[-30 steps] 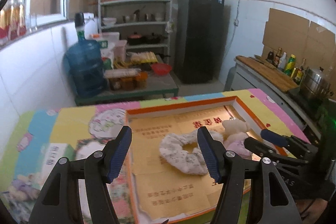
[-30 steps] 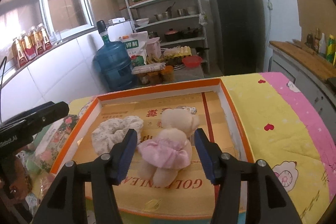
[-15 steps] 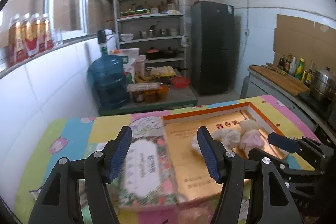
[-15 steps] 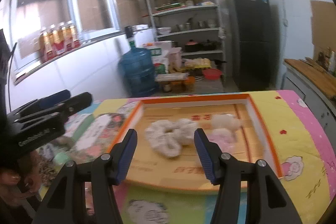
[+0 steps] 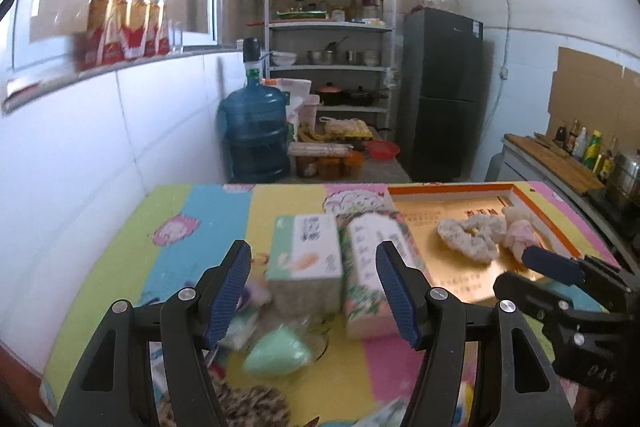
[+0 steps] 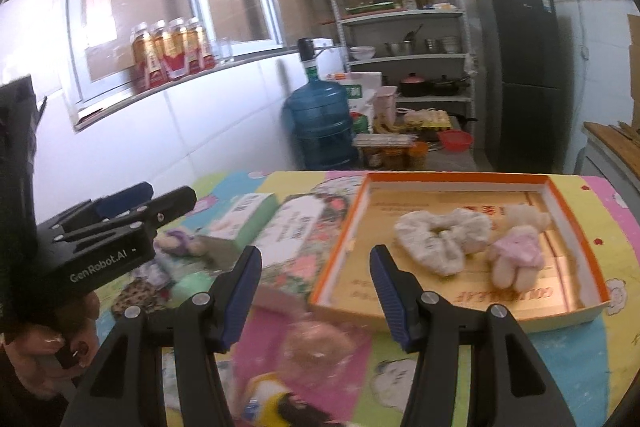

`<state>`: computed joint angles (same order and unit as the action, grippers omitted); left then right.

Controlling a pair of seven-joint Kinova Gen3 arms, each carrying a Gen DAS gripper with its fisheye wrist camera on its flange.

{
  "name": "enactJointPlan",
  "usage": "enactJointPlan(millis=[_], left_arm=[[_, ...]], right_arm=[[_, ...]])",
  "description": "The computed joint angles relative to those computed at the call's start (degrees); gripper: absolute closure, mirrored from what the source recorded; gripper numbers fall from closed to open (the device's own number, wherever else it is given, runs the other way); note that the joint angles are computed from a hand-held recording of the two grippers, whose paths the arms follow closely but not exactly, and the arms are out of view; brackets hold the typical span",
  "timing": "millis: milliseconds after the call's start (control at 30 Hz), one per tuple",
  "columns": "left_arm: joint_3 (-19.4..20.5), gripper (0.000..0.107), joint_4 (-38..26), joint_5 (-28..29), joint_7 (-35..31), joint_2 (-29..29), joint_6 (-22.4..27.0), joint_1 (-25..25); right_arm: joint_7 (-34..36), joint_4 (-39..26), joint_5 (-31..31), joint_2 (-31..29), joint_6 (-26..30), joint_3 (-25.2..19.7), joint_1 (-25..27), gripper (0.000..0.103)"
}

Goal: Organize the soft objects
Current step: 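Move both open grippers back toward the leopard scrunchie and green sponge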

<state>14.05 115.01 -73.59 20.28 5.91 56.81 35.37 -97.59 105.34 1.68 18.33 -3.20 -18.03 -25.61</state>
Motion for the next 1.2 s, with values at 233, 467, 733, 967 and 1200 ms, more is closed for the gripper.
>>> enactJointPlan(millis=[233,467,733,967,1200], left_arm=[[2.0,0.041,7.6,-0.2,4.5,-5.0,-0.1,-0.4],[4.6,0.041,15.5,-0.8,11.3,-9.1,-1.3,-1.9],[6.8,0.041,22.2,-1.4,18.0,-10.5,-3.2,-2.8],[6.6,0.041,26.4,-5.4,23.0,-10.9,-6.7,-2.9],[5.5,0.041,29.2,-11.4,29.1,-10.2,-10.4,-3.9]], right_arm=[[0.6,2.5,-2.9,-1.9,-1.6,7.1,-9.8,0.047],[0.8,6.7,-6.4,-3.4,-6.5,7.9,-14.6,0.047],[9.2,6.4,-15.9,-2.8,-5.4,16.2,-26.2,0.047],[10.6,5.2,-17.4,-1.3,-3.9,17.4,-28.3,0.047],[10.4,4.2,-17.3,-0.5,-2.8,18.9,-29.9,0.047]])
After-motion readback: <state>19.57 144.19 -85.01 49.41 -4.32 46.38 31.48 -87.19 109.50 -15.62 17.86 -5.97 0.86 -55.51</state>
